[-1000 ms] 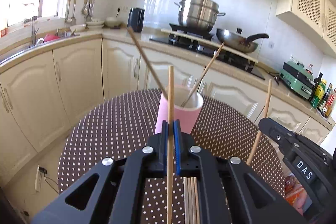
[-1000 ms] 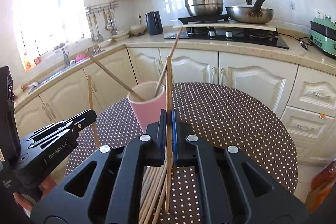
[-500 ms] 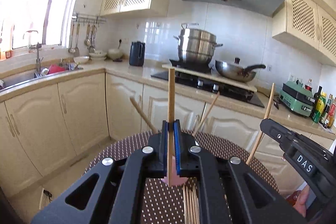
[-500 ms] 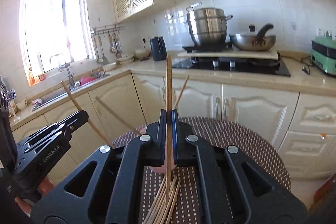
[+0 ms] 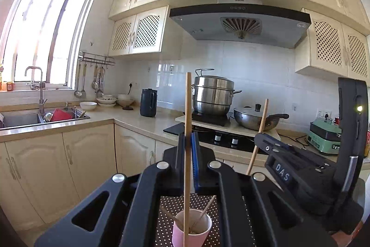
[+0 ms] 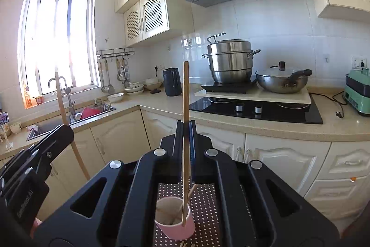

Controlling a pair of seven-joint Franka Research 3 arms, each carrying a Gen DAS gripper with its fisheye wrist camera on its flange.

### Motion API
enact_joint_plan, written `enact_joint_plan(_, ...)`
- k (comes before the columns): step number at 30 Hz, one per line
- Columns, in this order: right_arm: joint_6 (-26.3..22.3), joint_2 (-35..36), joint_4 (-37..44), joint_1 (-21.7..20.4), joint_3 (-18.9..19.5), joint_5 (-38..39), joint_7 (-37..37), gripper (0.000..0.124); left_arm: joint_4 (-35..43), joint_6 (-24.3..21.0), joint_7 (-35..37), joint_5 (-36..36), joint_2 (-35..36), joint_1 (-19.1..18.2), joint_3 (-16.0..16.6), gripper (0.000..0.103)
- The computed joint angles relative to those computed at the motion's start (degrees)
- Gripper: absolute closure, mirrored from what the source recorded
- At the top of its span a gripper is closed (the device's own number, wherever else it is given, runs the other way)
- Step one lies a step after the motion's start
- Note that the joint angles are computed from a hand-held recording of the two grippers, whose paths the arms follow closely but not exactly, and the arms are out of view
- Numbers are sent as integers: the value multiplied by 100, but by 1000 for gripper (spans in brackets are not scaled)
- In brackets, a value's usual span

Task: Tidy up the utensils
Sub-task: 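Lower both held chopsticks into the pink cup from above, then open both grippers to release the chopsticks into the cup, then withdraw both open grippers from the cup toward the chopstick bundle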

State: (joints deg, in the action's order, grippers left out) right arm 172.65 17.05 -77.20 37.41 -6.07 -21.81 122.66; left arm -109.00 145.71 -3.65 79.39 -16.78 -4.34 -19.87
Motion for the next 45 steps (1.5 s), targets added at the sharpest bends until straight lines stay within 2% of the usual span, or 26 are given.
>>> enact_joint_plan(5,-246,512,578,-185,300,520,-517,118,306,-6,-228,265,374,15,27,97)
enact_joint_plan(11,-652,992,1072,-338,536,1259,-1154,118,401,124,-455,313,764,-103,305,97)
enact_joint_plan(14,-783,1087,1113,-393,629,1529,-1464,118,363,279,-354,112,922,-162,445,96)
enact_joint_plan(17,-1003,1123,1080,-585,929,1952,-2027,117,287,398,-178,-93,1031,-209,547,96)
enact_joint_plan(20,-1070,1065,952,-539,862,2074,-2210,117,190,491,-154,-120,1048,-218,610,96)
enact_joint_plan(23,-1089,943,755,-475,716,2070,-2111,109,141,468,45,-254,1037,-229,644,95)
enact_joint_plan(24,-1076,916,714,-479,697,2080,-2075,97,121,504,110,-326,1031,-224,661,90)
enact_joint_plan(25,-989,851,596,-460,648,2051,-2010,72,119,543,172,-386,1035,-218,672,79)
enact_joint_plan(26,-905,806,511,-420,579,1982,-1925,61,90,597,201,-415,1018,-209,683,76)
enact_joint_plan(27,-735,713,333,-282,368,1770,-1687,58,56,642,203,-392,992,-196,683,75)
enact_joint_plan(28,-716,670,277,-213,261,1618,-1556,58,32,643,236,-367,963,-192,668,74)
enact_joint_plan(31,-673,536,93,-285,341,1538,-1524,58,-11,491,311,-348,902,-192,606,73)
enact_joint_plan(38,-657,260,-249,-323,379,1309,-1313,58,-150,489,442,-464,720,-174,531,69)
enact_joint_plan(45,-480,-222,-899,-203,208,625,-623,54,-398,370,403,-477,399,-140,395,67)
